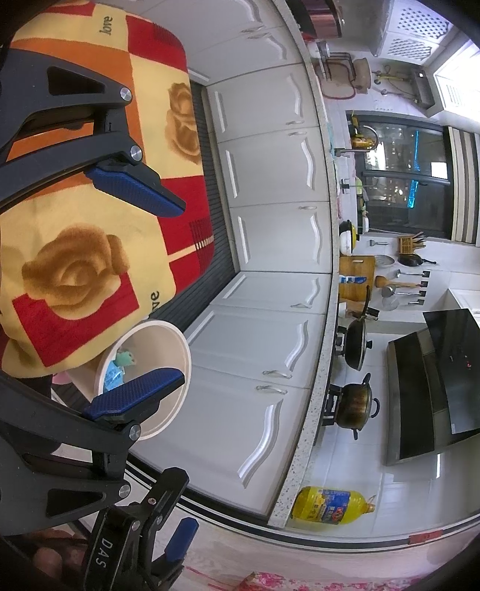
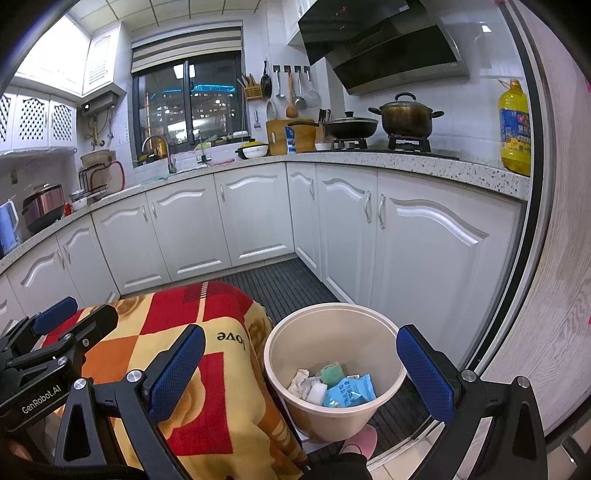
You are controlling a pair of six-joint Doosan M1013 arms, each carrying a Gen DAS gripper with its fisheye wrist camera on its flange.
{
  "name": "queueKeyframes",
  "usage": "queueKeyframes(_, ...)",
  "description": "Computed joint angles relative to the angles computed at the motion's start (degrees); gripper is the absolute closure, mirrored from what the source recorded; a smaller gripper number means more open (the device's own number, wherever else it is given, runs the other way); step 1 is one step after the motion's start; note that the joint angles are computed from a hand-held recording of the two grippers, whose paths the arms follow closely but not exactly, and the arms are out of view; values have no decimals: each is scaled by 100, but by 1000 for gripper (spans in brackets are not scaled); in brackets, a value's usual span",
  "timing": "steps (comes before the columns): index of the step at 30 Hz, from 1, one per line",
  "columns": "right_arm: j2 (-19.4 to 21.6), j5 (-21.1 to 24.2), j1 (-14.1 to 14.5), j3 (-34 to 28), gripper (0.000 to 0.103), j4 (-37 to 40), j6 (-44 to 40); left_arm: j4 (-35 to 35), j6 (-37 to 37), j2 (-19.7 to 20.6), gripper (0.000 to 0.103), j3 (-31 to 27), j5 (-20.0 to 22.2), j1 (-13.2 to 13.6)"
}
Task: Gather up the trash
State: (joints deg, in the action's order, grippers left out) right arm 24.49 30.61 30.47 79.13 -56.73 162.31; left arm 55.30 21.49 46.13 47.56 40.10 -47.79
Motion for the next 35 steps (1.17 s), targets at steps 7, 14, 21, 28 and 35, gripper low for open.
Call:
queueKeyframes(7,5,-7,-4,-2,0,14,-16,-46,8,-4,20,0,0,-3)
queueKeyframes(14,23,-30,-12,18,0,51,-45,-16,38,22,20,-45,25,-11)
queueKeyframes(21,29,-32,-17,11,0,78,-68,102,44,60,20,-101,81,-38)
queueKeyframes(28,30,-6,-26,8,0,111,-91,52,115,122,20,-192,130,-37)
queueKeyframes(35,53,14,-43,-26,0,252,-212,-39,198,122,20,-190,76,-24)
